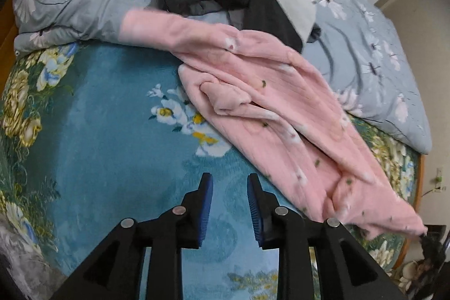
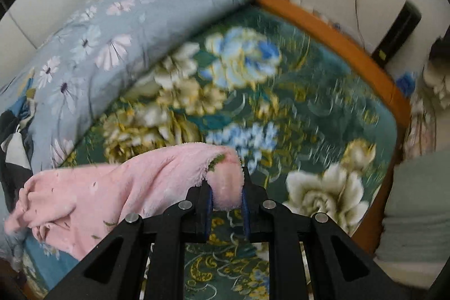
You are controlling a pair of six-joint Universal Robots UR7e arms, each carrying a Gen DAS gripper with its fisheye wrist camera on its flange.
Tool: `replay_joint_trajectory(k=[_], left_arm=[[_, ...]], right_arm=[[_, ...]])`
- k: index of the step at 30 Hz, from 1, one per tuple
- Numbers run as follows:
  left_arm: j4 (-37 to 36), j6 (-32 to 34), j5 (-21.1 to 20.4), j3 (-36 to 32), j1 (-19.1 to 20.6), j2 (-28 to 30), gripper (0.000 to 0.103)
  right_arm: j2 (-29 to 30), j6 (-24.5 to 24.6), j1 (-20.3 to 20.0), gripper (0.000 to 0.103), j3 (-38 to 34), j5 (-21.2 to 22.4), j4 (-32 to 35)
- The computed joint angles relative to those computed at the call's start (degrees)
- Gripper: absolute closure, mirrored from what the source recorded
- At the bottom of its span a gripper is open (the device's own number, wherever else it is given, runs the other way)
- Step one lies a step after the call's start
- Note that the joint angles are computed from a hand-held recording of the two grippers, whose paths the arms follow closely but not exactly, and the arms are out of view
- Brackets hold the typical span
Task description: Fold clothes
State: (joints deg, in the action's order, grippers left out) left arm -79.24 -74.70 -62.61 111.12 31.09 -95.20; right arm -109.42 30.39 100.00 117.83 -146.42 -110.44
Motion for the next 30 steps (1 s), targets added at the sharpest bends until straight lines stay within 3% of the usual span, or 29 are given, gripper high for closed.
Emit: replay_joint_trajectory(k=[3, 10, 16, 19, 25, 30], left_arm=[[-4.4, 4.9, 1.0, -0.2, 4.7, 3.8, 0.074], [-12.5, 15.7, 2.4, -0.8, 14.1, 12.6, 0.072], [-17.6, 15.8, 2.6, 0.0, 19.1, 14.7, 0.074], [-18.7, 16.4, 3.2, 0.4, 19.4, 14.1, 0.096], [-22.3, 10.8, 6.1, 2.0, 17.1, 6.7, 0.098], [-17.9, 3.5, 10.2, 1.4, 11.8, -3.0, 0.099]], right_arm=[[-0.1, 0.3, -1.7, 0.086, 0.9, 0.2, 1.8], [0.3, 4.7, -1.1, 0.085, 0.9, -1.3, 6.9], [1.8, 8.0, 0.0, 0.085, -0.4, -2.6, 10.9], [2.4, 10.0, 0.8, 0.085, -1.0, -3.0, 12.9], [3.3, 13.1, 2.9, 0.085, -1.9, -3.5, 14.7], [3.7, 12.8, 5.3, 0.085, -2.3, -3.7, 13.2]])
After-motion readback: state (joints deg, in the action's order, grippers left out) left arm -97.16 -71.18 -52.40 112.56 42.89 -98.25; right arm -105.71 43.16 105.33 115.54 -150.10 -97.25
